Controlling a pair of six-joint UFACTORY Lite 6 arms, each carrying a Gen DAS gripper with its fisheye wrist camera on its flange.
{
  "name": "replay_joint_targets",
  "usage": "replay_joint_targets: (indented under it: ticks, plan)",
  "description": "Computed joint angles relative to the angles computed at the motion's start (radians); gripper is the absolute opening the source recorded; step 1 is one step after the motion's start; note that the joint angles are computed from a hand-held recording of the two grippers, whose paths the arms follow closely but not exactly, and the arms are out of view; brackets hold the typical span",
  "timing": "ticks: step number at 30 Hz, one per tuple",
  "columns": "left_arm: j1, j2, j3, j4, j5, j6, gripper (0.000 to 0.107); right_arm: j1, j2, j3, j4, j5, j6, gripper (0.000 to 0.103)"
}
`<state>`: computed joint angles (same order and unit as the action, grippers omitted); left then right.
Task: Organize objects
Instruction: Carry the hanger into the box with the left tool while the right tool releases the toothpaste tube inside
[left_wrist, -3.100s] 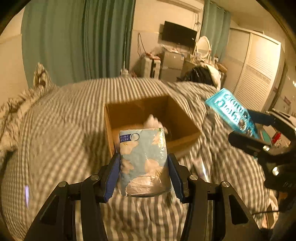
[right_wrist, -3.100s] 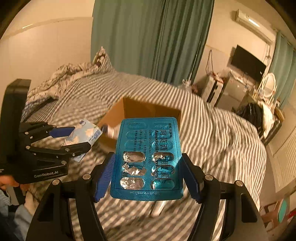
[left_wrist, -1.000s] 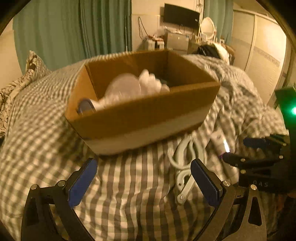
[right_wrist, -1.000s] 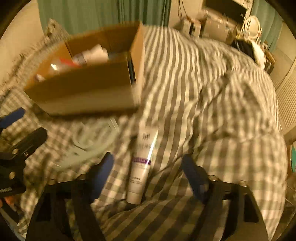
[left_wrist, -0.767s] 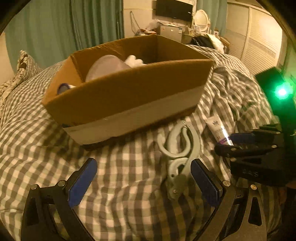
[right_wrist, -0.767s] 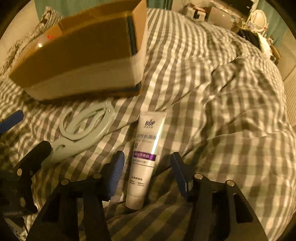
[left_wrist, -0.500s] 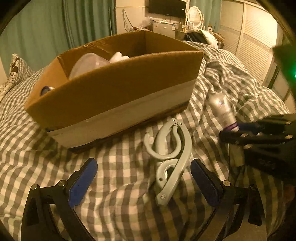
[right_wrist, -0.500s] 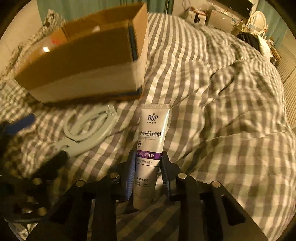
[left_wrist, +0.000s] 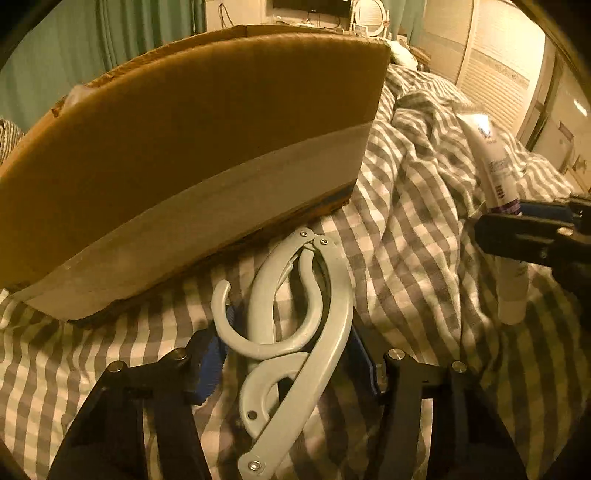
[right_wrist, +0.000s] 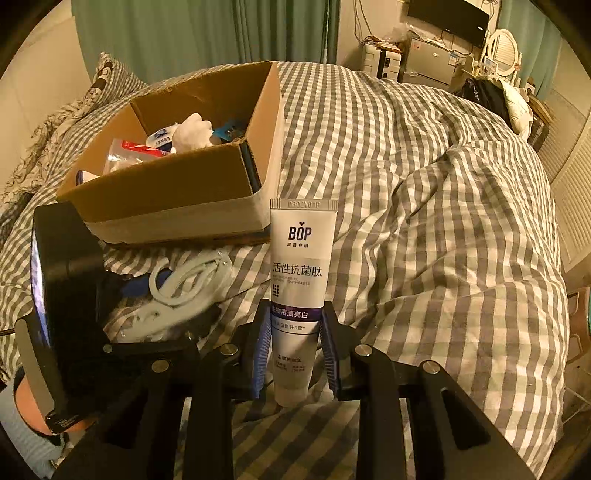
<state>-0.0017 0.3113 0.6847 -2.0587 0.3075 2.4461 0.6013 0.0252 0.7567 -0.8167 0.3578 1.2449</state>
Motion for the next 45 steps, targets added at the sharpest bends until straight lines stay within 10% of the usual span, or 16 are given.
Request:
replay_joint_targets:
  ticks: [23, 34, 45]
  plan:
    - [0.292, -0.649, -0.14, 0.853, 0.298, -0.817, 0.035, 0.206, -0.182, 0.149, 0.029, 0.28, -0.061, 0.025]
    - [0.301, -0.36, 0.369, 0.951, 0.301, -1.068, 0.035, 0.132, 0.057, 0.676, 0.129, 0.348, -0.397, 0.025]
    - [0.277, 0.031, 0.725, 1.071, 0.221, -1.221, 0.035, -0.01, 0.665, 1.354, 0.459, 0.446, -0.805, 0.025]
